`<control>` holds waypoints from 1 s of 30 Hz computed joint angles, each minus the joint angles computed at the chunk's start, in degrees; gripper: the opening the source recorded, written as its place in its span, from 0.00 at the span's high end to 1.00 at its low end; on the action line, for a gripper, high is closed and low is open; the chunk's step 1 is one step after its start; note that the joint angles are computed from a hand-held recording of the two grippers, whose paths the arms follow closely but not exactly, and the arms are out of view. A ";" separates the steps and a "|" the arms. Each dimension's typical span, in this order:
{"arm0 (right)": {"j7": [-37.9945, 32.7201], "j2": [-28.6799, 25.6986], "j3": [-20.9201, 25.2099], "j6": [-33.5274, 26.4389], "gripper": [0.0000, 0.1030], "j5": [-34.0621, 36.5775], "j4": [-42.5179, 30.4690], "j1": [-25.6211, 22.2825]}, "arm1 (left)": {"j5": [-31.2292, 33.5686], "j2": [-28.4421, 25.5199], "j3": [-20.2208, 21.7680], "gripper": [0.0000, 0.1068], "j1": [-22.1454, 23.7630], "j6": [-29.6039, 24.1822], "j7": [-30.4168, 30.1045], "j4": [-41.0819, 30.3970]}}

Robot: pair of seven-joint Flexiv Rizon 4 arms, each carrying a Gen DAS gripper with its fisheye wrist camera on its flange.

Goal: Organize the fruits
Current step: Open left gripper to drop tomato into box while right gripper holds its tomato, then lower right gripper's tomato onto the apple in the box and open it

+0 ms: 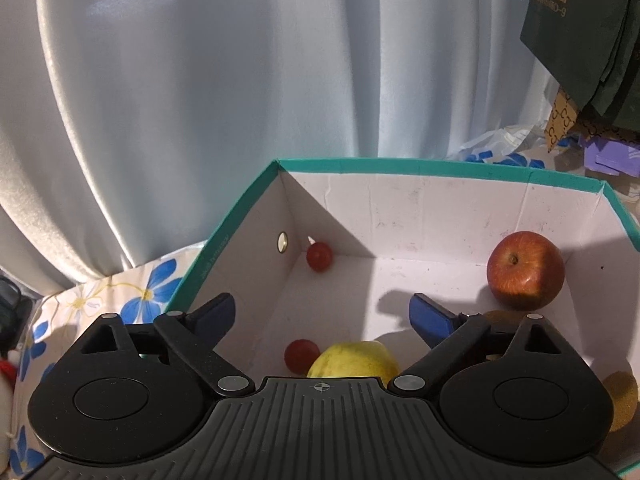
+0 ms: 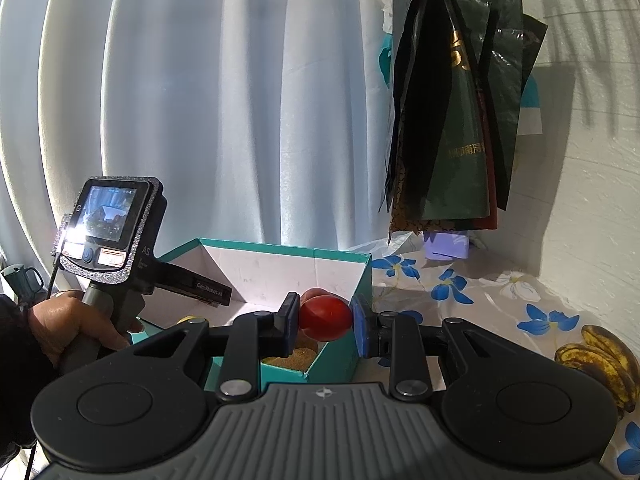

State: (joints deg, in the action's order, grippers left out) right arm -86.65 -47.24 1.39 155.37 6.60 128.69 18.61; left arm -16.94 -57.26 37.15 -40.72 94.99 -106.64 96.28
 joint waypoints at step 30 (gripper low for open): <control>-1.09 -2.38 0.09 -0.87 0.74 -1.18 -4.85 2.18 | -14.27 20.67 -12.88 0.04 -2.21 21.75 8.14 28.85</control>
